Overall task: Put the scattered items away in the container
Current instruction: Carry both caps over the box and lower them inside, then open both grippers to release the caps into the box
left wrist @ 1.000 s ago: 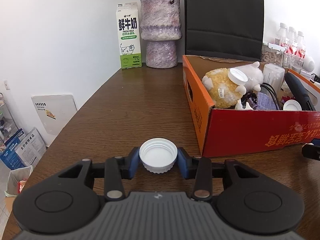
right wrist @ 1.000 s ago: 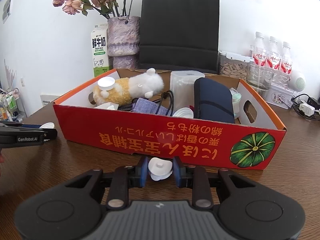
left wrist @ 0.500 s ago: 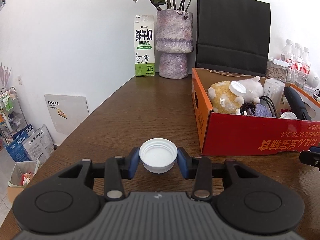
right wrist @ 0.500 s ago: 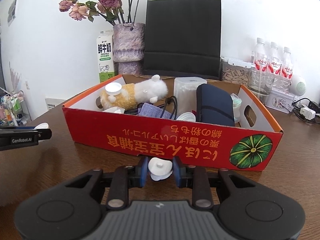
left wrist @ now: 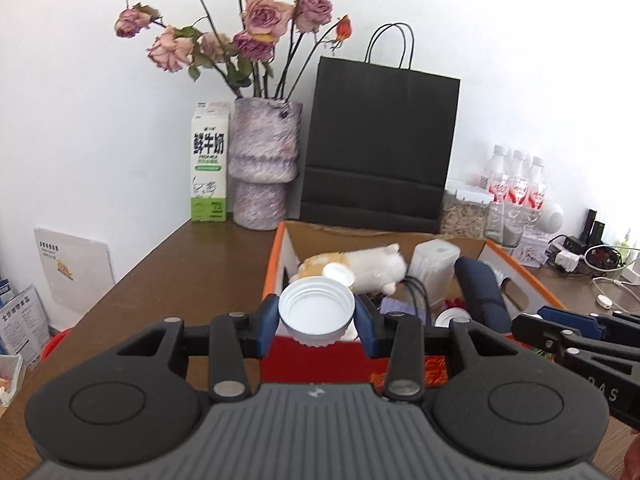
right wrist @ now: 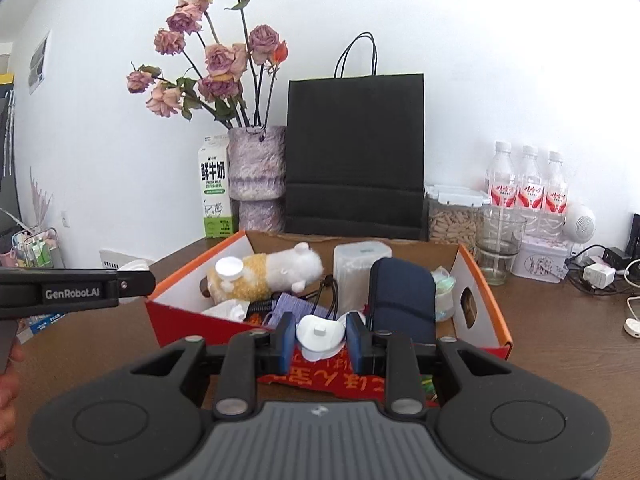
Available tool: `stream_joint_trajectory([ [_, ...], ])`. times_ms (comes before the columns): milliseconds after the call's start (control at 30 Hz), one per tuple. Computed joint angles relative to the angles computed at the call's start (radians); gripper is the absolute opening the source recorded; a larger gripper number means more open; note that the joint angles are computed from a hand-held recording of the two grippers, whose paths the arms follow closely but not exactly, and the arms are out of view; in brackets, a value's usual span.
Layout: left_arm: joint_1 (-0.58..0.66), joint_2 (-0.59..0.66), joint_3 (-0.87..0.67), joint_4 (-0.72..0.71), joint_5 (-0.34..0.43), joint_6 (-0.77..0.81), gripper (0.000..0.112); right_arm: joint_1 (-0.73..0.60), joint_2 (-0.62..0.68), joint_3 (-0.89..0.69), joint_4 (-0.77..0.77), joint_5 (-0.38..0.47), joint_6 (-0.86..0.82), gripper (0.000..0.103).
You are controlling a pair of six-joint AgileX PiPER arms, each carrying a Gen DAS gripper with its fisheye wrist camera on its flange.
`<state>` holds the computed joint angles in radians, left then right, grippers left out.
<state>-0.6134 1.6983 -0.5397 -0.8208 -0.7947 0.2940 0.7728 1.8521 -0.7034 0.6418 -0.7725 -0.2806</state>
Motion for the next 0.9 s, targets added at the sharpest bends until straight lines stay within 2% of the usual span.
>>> stream_joint_trajectory([
  [167, -0.003, 0.058, -0.134, 0.002, 0.032, 0.013, 0.041, -0.07, 0.006, -0.046, -0.076, -0.008, 0.038, 0.026],
  [333, 0.012, 0.128, -0.255, -0.014, 0.064, 0.079, 0.041, -0.14, 0.078, -0.12, -0.174, -0.01, 0.122, 0.026],
  [433, 0.026, 0.181, -0.299, 0.001, 0.06, 0.071, 0.041, -0.171, 0.131, -0.169, -0.209, 0.009, 0.127, 0.026],
  [633, 0.077, 0.282, -0.356, 0.055, 0.114, 0.058, 0.041, -0.212, 0.22, -0.212, -0.272, -0.017, 0.147, 0.026],
  [800, 0.067, 0.3, -0.345, 0.067, 0.057, 0.068, 0.042, -0.213, 0.238, -0.233, -0.267, 0.0, 0.123, 0.026],
  [833, 0.061, 0.303, -0.344, 0.067, 0.045, 0.071, 0.048, -0.214, 0.24, -0.232, -0.269, -0.001, 0.127, 0.026],
  [867, 0.058, 0.304, -0.338, 0.074, 0.032, 0.062, 0.062, -0.212, 0.244, -0.228, -0.268, -0.013, 0.132, 0.031],
  [900, 0.049, 0.306, -0.333, 0.068, 0.009, 0.059, 0.071, -0.21, 0.244, -0.224, -0.259, -0.021, 0.13, 0.047],
])
